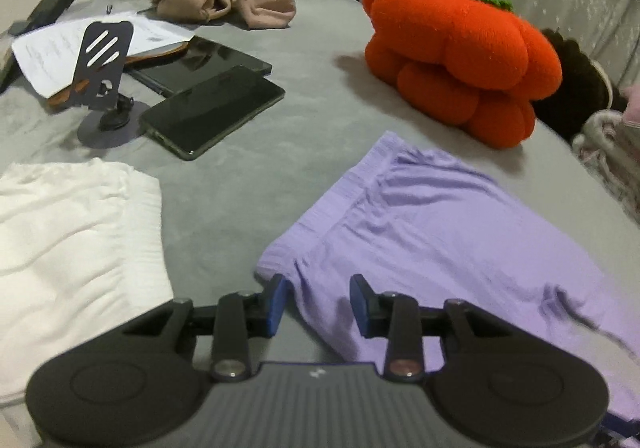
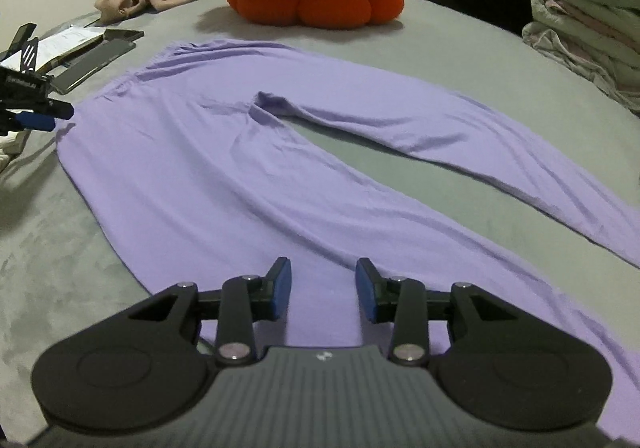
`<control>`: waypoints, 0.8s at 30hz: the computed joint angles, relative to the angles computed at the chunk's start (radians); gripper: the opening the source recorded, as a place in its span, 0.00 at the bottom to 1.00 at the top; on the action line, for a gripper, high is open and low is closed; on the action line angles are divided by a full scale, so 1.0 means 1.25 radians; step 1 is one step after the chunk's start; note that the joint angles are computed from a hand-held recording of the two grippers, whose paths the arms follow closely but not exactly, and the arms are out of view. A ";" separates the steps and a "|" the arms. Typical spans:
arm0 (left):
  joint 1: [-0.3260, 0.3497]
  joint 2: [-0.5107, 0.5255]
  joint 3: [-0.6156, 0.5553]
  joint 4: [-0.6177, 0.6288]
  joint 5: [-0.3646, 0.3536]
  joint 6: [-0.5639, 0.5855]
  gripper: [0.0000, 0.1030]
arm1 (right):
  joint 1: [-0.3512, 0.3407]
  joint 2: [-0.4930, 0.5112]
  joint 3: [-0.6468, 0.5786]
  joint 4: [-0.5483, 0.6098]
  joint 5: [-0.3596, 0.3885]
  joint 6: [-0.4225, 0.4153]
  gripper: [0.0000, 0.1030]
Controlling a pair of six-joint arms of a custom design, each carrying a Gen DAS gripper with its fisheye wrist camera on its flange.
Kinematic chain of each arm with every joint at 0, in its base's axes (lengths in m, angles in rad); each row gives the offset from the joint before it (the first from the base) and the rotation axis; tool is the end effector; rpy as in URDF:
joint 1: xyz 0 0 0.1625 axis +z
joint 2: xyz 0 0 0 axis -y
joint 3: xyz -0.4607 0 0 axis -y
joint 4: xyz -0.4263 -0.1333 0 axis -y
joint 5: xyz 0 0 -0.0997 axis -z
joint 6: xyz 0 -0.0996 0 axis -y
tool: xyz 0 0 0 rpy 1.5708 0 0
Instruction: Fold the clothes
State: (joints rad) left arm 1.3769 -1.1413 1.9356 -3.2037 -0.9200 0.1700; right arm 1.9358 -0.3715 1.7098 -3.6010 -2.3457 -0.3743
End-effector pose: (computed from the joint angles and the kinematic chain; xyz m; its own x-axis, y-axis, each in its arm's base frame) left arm 0.0713 -0.6419 0.2984 -0.8332 -0.1737 -0.5250 0.2737 0.6954 -0.6645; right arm 0.2913 -0.5842 -0.0763 -0.6690 -0.1123 0.7347 -0.5581 0.7287 -0.3969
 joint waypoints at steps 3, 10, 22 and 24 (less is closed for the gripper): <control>0.001 0.006 0.000 0.010 0.013 0.003 0.34 | 0.001 -0.005 0.005 0.011 -0.011 0.015 0.40; -0.008 0.029 0.005 -0.043 0.045 0.064 0.24 | 0.001 -0.017 0.019 0.021 -0.026 0.036 0.43; -0.022 0.026 0.026 -0.172 0.063 0.134 0.02 | 0.000 -0.039 0.053 0.022 -0.055 0.043 0.47; -0.023 0.030 0.024 -0.178 0.072 0.150 0.02 | -0.001 -0.040 0.055 0.022 -0.056 0.043 0.47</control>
State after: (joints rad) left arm 1.3476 -1.1037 1.9657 -3.4261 -0.8299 0.3571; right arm 1.9343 -0.4217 1.7783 -3.5738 -2.4151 -0.3203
